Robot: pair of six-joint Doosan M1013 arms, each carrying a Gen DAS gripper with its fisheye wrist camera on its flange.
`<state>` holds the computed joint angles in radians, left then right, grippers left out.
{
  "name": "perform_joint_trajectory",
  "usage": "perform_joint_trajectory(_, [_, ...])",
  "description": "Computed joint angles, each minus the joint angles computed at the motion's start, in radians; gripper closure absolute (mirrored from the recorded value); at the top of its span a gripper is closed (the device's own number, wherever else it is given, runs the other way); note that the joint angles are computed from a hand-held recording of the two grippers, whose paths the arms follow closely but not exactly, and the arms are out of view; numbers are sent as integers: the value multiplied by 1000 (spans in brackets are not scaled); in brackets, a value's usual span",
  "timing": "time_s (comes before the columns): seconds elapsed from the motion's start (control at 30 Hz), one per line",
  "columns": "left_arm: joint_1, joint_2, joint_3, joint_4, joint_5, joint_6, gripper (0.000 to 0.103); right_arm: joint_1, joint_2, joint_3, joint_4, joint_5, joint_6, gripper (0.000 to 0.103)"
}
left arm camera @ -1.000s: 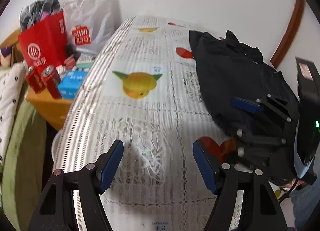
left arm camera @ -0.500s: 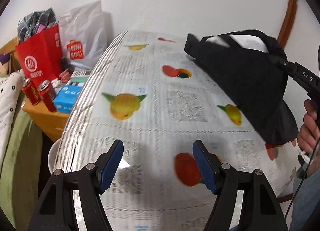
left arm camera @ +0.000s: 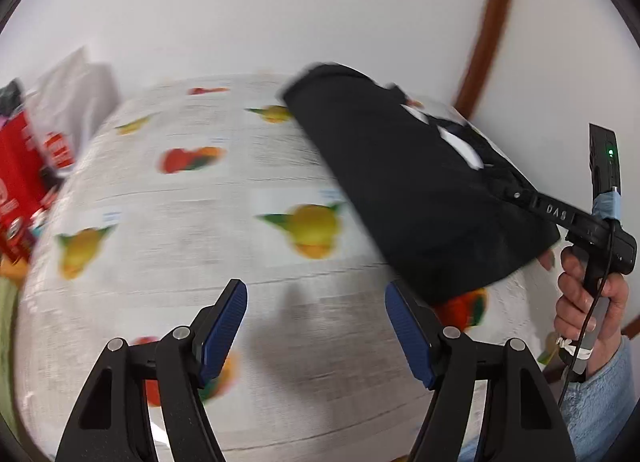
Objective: Fold large clothes
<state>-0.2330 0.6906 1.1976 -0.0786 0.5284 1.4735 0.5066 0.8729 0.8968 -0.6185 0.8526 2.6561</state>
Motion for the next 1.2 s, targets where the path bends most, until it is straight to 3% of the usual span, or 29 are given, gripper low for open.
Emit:
perform_joint_trajectory(0.17, [-36,51,-65,-36,31,33,34,4,-68,127,-122,69,19,82])
perform_joint_trajectory(0.37, [-49,102,-127,-90,79,46,52,-35,-106,210,-93,143,24,82])
perform_joint_trajectory(0.47, [-49,117,-141,-107,77,17,63,-51,-120,245,-52,101,31,82])
perform_joint_trajectory(0.63, [-54,116,-125,-88,35,-7,82,-39,-79,189,-84,180,-23,82])
perform_joint_trajectory(0.73, [-44,106,-102,-137,12,23,95,-35,-62,159,-79,211,-6,80])
perform_joint_trajectory(0.97, [-14,77,-46,-186,-27,48,97,-17,-33,117,-73,211,-26,81])
perform_joint_trajectory(1.2, [34,20,53,-195,-74,30,97,4,48,-23,-5,205,-119,81])
